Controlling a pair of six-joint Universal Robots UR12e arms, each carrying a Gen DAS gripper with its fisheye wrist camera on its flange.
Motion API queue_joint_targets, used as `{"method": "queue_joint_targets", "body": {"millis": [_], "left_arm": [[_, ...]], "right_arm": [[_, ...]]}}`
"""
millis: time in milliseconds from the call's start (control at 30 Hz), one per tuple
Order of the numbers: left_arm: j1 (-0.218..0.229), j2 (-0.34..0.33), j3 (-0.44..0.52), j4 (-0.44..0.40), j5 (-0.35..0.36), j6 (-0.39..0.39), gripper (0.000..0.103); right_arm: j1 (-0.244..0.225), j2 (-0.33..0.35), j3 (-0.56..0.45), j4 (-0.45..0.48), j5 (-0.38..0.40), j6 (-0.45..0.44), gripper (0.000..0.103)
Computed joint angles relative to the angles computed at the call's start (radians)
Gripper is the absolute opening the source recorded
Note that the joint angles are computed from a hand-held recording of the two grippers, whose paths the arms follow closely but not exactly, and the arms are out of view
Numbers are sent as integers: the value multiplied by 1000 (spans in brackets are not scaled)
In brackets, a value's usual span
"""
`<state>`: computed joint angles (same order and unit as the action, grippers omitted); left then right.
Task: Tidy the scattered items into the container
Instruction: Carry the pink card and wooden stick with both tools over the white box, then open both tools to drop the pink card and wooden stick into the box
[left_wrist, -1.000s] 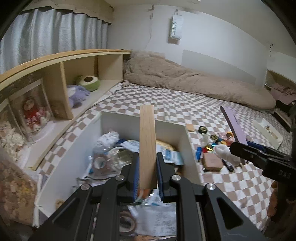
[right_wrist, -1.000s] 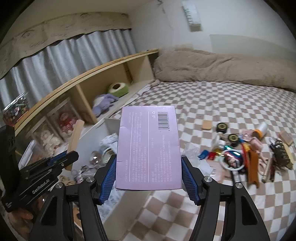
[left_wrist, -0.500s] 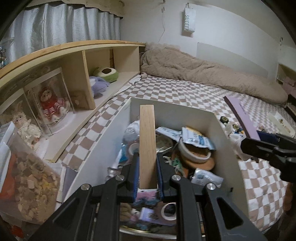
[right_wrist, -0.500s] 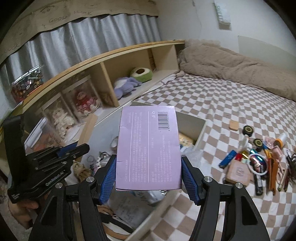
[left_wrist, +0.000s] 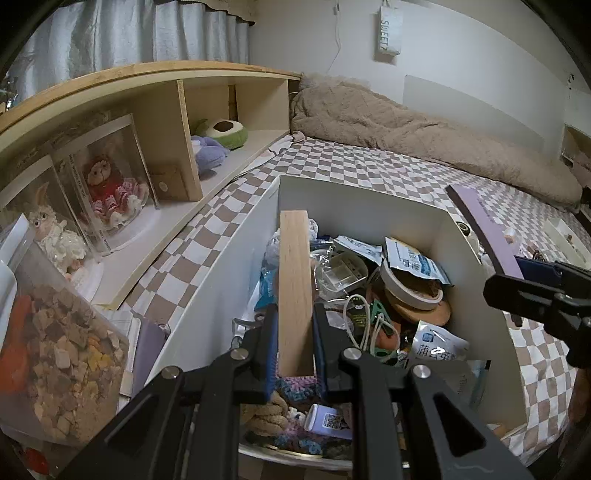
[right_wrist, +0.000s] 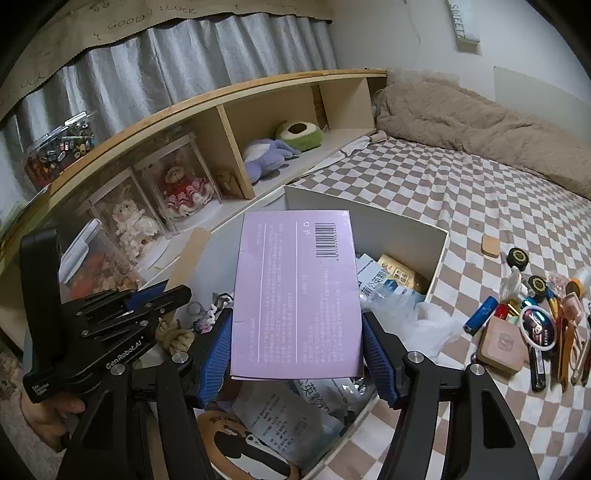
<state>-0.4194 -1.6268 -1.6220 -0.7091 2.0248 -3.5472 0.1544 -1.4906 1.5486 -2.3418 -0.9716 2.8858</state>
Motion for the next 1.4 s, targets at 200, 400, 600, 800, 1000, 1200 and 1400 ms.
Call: {"method": "queue_joint_targets", "body": {"millis": [200, 400, 600, 800, 1000, 1200, 1400], "left_arm": [[-2, -4, 3, -14, -8, 4, 17], [-2, -2, -1, -11, 5, -6, 30], [-4, 1, -3, -7, 1, 1, 30], [-7, 2, -2, -3, 4, 6, 30], [-7, 4, -2, 6, -2, 11, 30], [-7, 7, -4, 6, -1, 7, 30], [-8, 8, -3, 4, -1, 7, 30]], "right_arm": [[11, 6, -5, 17, 0, -10, 67], [21, 11, -9, 31, 1, -16, 67], [26, 20, -15, 44, 5, -13, 67], [33, 23, -12, 40, 0, -2, 67], [37, 26, -13, 42, -15, 4, 67], [47, 21, -1, 9, -73, -6, 86], [48, 18, 5, -12, -110, -3, 103]]}}
